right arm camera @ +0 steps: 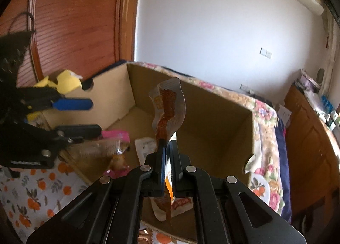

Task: Organize snacks
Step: 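Carry both snacks into the cardboard box and open both grippers, then move the left gripper to the white bar while the right approaches the duck-snack bag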

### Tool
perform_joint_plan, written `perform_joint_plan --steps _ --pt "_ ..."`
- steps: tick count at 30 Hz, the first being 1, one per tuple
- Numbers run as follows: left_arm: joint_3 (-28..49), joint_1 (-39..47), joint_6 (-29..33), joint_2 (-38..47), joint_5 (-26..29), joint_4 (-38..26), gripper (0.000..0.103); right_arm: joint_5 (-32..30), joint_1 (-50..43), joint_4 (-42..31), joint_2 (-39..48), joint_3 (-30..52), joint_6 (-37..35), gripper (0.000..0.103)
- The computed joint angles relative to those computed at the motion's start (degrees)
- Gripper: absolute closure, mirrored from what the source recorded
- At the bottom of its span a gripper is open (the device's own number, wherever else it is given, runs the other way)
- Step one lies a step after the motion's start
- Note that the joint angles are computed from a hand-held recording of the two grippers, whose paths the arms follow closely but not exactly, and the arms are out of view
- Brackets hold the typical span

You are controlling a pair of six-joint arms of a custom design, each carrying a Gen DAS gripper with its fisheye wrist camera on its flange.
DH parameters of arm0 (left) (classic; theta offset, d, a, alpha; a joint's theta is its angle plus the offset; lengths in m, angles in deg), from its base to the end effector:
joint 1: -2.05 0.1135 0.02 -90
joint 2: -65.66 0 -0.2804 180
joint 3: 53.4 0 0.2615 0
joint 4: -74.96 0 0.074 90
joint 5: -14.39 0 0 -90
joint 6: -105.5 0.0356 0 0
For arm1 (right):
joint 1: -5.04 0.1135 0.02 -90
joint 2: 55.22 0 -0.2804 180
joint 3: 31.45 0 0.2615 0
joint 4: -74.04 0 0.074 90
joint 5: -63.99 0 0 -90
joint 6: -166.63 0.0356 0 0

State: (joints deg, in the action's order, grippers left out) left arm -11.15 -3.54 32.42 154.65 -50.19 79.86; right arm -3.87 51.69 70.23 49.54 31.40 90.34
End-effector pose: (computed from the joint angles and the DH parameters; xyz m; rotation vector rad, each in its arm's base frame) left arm 0.2706 -0.0418 0.1326 0.6576 2.1495 -0.4033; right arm 0.2574 0.2531 0.1334 -0.4744 2.2476 0.0811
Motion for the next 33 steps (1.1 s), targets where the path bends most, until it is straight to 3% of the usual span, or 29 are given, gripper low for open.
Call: perform_joint_plan --steps 19,26,33 --pt "-9.42 3.19 1.21 -16.19 4.08 -5.33 0.05 -3.13 -1.84 3.07 2.75 -1.97 5.82 0.098" --pt "-14.66 4.4 2.05 -24.84 3.53 -9.94 0.05 1.12 2.81 6.73 -6.17 -10.43 10.15 0.098" --pt "-23.7 6.4 2.9 -42.29 2.53 -19.06 0.05 8.67 11.04 4.4 -18.98 -20.26 17.33 0.097"
